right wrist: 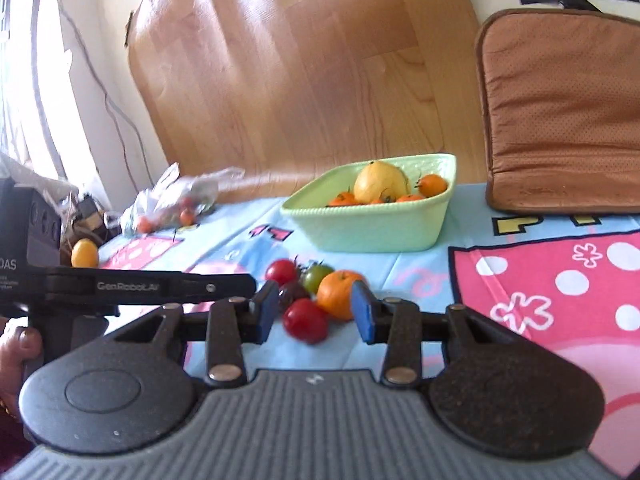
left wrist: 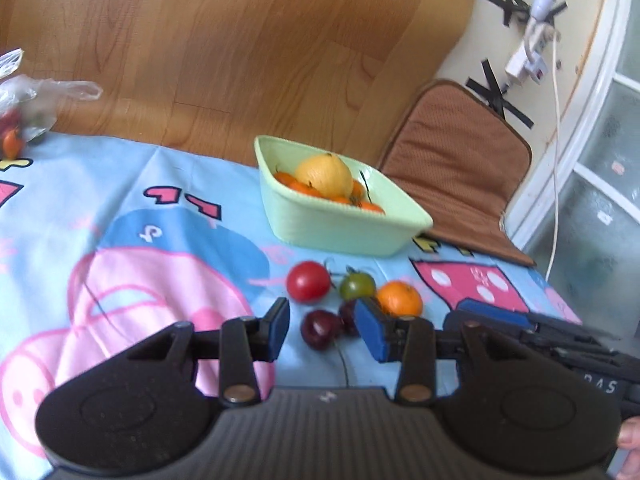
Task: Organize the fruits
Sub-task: 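Grasp a dark-red cherry tomato with the left gripper while the right grasps a red tomato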
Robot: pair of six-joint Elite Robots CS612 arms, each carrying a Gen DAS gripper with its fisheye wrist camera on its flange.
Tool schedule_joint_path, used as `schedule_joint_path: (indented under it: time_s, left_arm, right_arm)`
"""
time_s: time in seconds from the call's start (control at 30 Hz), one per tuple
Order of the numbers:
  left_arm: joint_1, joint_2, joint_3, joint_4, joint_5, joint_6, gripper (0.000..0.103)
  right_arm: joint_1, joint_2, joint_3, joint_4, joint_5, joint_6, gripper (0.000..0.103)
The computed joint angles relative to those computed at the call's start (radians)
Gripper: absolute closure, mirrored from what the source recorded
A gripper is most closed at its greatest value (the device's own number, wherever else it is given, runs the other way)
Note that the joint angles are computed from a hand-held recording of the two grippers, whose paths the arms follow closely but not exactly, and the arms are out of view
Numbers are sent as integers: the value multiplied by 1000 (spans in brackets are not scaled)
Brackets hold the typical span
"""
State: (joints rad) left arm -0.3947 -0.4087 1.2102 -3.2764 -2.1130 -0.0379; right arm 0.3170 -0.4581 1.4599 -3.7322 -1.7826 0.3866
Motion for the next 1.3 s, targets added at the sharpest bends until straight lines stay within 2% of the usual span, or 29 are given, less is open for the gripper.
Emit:
schedule_joint_path:
  time_s: [0.1, 0.23, 0.33, 0.37, 0.63, 0.73, 0.87, 1.07, 1.13, 1.3]
  left_arm:
    - [-10, -7, 21, -1, 29, 52, 64]
    - [-16, -12, 34, -1, 50, 76, 59]
    - [-20, -13, 36, 1, 66, 85, 65]
    - [-20, -13, 36, 2, 66, 85, 78]
    - [-1, -21, 67, -21, 17, 40, 78]
    - [6, -25, 81, -36, 5, 23, 78]
    - [9, -29, 98, -58, 4, 9, 78]
    - [11, -34, 121, -98, 17, -11, 78]
    - [10, -33, 126, -125, 23, -14, 78]
    - [12, -36, 130, -121, 11, 1, 78]
  right_arm:
    - [9, -4, -6, 12, -22, -43, 60]
    - [10, -5, -7, 53, -44, -57, 60]
    - [8, -2, -11, 89, -24, -41, 60]
    - [9, -2, -15, 105, -20, -41, 60]
    - [16, 5, -51, 209, -27, -83, 60]
    - [11, 6, -51, 198, -18, -59, 64]
    - [7, 7, -57, 211, -11, -29, 64]
    - [14, 16, -89, 250, -35, -57, 63]
    - [17, 18, -95, 259, -54, -55, 70]
    - [25, 5, -55, 224, -59, -31, 70]
